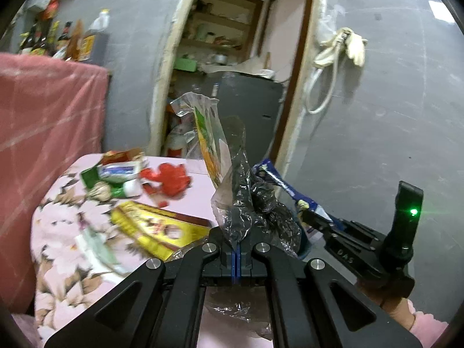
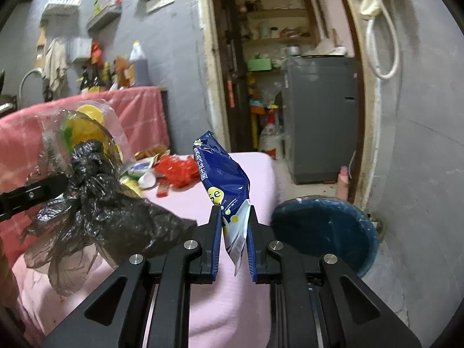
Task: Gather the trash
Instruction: 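Carry both items over the blue bin and open both tools to drop them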
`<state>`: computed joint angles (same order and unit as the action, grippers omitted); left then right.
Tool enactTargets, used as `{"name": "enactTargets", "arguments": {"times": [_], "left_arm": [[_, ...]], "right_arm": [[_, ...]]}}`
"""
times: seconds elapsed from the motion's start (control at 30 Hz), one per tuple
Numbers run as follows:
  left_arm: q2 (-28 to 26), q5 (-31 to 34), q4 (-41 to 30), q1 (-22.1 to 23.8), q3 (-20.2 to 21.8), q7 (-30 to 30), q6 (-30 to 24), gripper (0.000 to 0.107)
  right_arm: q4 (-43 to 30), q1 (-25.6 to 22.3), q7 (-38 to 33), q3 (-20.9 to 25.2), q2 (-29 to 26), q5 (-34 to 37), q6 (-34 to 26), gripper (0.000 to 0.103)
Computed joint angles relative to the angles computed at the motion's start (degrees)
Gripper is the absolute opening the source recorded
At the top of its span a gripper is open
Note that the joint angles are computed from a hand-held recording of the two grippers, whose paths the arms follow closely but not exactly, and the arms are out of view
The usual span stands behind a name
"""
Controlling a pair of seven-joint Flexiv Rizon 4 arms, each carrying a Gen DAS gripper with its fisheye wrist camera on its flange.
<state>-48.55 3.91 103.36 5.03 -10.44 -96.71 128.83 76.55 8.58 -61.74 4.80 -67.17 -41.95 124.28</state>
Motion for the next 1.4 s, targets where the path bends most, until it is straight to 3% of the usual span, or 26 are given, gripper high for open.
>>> {"name": "enactTargets", "arguments": {"times": [0.23, 0.43, 0.57, 0.67, 0.77, 0.83, 0.9, 1.07, 1.13, 1.2, 1.4], "left_arm": [[-3.75, 0.59, -7.12, -0.65, -2.25, 1.11, -3.74, 0.000], [-9.34, -1.68, -18.02, -2.78, -3.06, 2.92, -7.13, 0.000], [-14.25, -4.95, -27.88, -5.25, -2.98, 5.48, -12.45, 0.000], [-18.32, -7.90, -35.70, -6.10, -4.52, 7.22, -19.84, 0.000], [-22.36, -13.31, -43.69, -9.41, -1.64, 8.91, -25.96, 0.000], [-25.27, -16.81, -49.22, -11.65, 1.19, 9.45, -29.82, 0.000], [-28.02, -20.19, -54.48, -14.24, 5.97, 8.65, -33.64, 0.000], [-33.73, -22.54, -65.24, -16.83, 14.28, 2.92, -44.01, 0.000], [-35.55, -21.50, -68.94, -16.98, 16.50, 0.69, -48.18, 0.000], [-36.90, -20.20, -71.97, -16.79, 17.60, -0.78, -51.46, 0.000], [-38.31, -16.35, -74.67, -15.30, 14.02, -0.63, -53.03, 0.000]], "right_arm": [[-1.16, 0.37, -0.80, -1.87, -0.33, 6.08, 0.46, 0.013], [-6.53, -0.68, 0.52, -1.69, -2.79, 9.27, -3.36, 0.013], [-13.91, -2.41, 2.50, 0.04, -6.31, 7.82, -8.73, 0.013], [-18.69, -3.64, 3.00, 2.03, -9.14, 6.79, -12.40, 0.013], [-23.39, -4.84, 2.50, 4.49, -12.36, 6.15, -15.52, 0.014], [-26.04, -6.63, 1.48, 8.71, -14.78, 4.29, -17.78, 0.014], [-27.62, -6.76, -0.10, 9.78, -15.88, 4.75, -19.53, 0.014], [-32.40, -8.90, -7.29, 20.14, -19.97, 2.41, -27.78, 0.014], [-34.38, -8.52, -9.25, 21.59, -20.94, 3.23, -31.19, 0.014], [-36.36, -8.47, -12.08, 24.57, -22.05, 4.01, -34.48, 0.014], [-38.87, -7.45, -15.98, 25.93, -22.69, 8.00, -38.91, 0.019]]}}
